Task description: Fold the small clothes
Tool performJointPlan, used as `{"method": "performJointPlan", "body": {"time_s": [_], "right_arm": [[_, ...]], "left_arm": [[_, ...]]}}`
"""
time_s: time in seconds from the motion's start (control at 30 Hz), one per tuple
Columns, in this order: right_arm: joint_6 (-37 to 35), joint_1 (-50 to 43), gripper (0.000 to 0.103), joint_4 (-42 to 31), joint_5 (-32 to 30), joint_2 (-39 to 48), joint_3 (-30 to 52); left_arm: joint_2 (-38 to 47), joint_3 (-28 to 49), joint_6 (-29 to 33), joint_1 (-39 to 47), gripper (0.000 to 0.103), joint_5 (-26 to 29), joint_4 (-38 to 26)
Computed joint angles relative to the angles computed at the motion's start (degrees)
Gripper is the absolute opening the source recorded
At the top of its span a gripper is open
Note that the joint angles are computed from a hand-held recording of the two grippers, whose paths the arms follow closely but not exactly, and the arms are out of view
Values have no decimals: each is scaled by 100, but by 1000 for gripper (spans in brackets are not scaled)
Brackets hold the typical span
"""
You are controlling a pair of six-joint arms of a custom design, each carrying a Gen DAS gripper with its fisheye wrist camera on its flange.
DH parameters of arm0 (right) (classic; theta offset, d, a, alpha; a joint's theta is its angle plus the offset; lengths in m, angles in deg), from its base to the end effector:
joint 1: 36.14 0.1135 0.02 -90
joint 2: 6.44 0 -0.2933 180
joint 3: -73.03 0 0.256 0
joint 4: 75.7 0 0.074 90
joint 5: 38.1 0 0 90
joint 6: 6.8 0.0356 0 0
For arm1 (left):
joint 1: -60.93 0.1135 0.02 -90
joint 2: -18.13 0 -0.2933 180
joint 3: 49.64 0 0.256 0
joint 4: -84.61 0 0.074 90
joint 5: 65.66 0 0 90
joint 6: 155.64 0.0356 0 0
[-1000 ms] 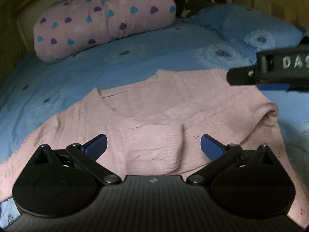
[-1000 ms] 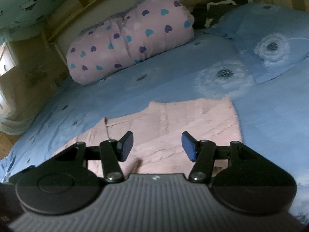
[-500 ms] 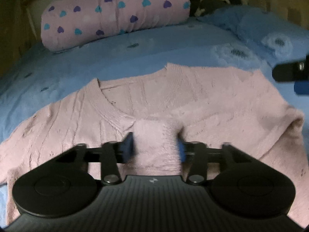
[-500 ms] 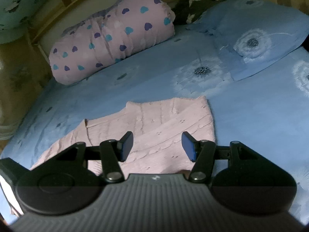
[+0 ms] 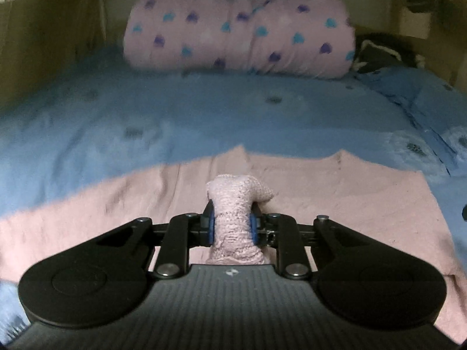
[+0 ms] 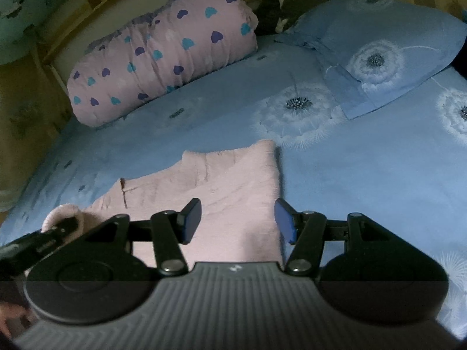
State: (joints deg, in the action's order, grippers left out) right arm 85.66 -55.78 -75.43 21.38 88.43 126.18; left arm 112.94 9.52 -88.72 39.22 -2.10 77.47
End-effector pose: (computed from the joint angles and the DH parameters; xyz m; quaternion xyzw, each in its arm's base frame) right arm 0.3022 -0.0887 0.1661 0.0624 0.8839 0.1780 0.4280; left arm 0.3127 -0.1075 0.1846 -0.1022 0.8909 0.0452 0.4403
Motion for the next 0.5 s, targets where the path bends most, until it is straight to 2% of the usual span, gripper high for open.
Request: {"method": "performJointPlan", "body": {"time_s": [0.07, 0.13, 0.17, 0.23, 0.3, 0.43, 0.5], "right_arm": [[-47, 78, 59, -31, 101, 43, 26], [-128, 176, 59, -104, 225, 113, 67], [-186, 201, 59, -148, 259, 144, 83], [-317, 277, 59, -275, 338, 226, 147], [-396, 330, 59, -331, 385, 263, 163], [-487, 396, 59, -372, 464, 280, 184], [-501, 400, 59, -383, 495, 278, 193]], "left_arm": [[90, -35, -22, 334, 30, 503, -27], [208, -36, -59, 507, 40, 643, -100], [231, -84, -43, 533, 45, 617, -60], [145, -278, 70, 555, 67, 473, 157], [11, -451, 197, 538, 75, 254, 332], [-296, -578, 414, 624, 77, 41, 239], [-337, -507, 419, 618, 77, -234, 62]]}}
